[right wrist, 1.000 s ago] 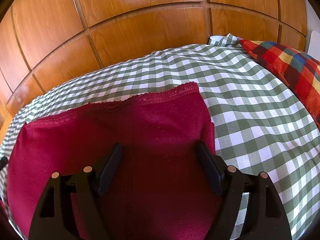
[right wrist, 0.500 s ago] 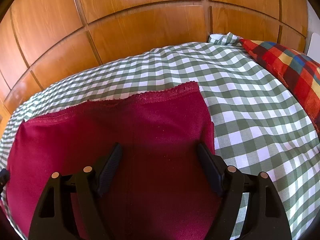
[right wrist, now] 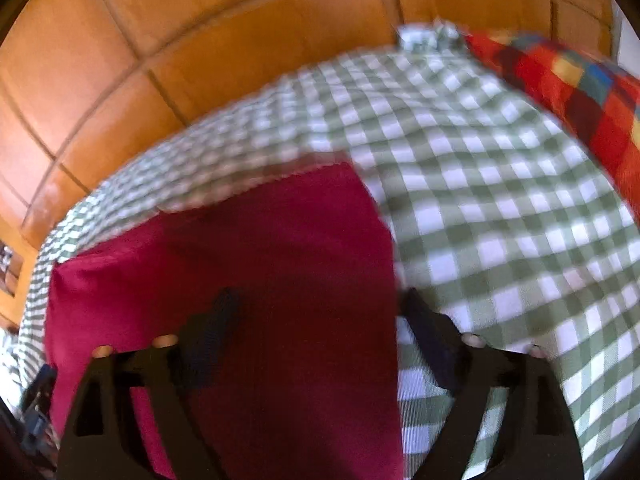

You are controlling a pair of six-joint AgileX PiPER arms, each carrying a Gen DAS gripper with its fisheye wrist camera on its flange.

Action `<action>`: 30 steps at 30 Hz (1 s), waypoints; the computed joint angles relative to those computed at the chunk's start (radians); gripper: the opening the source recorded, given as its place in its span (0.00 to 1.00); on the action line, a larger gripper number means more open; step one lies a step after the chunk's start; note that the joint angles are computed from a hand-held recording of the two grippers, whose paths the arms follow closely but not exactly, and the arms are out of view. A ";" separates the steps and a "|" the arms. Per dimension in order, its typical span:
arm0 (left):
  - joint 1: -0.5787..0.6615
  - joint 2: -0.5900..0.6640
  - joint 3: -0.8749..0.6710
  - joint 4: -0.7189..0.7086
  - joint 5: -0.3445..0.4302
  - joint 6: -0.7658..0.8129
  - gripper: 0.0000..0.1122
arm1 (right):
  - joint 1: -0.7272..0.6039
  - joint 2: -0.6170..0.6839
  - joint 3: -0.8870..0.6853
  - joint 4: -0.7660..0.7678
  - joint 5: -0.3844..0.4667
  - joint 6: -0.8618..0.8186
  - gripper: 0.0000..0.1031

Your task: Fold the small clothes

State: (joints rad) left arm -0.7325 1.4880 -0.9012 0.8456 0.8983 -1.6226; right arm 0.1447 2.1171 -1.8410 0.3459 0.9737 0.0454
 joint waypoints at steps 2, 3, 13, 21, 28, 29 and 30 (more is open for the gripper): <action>-0.001 -0.001 0.004 0.004 -0.003 -0.001 0.55 | -0.015 -0.007 0.000 0.025 0.006 -0.003 0.84; -0.001 -0.005 0.008 0.006 -0.005 -0.003 0.55 | -0.020 -0.018 -0.002 0.021 0.022 0.002 0.84; -0.037 -0.100 0.065 0.024 0.021 -0.040 0.57 | -0.228 -0.208 0.297 0.383 0.092 -0.320 0.83; -0.109 -0.147 0.077 0.017 0.097 -0.059 0.62 | -0.269 -0.311 0.528 0.549 0.083 -0.466 0.78; -0.150 -0.135 0.069 0.016 0.113 -0.052 0.66 | -0.253 -0.354 0.593 0.585 0.106 -0.512 0.66; -0.138 -0.139 0.077 0.004 0.091 -0.047 0.66 | -0.258 -0.357 0.604 0.603 0.115 -0.525 0.64; -0.134 -0.145 0.083 -0.002 0.074 -0.052 0.66 | -0.261 -0.358 0.609 0.613 0.121 -0.530 0.63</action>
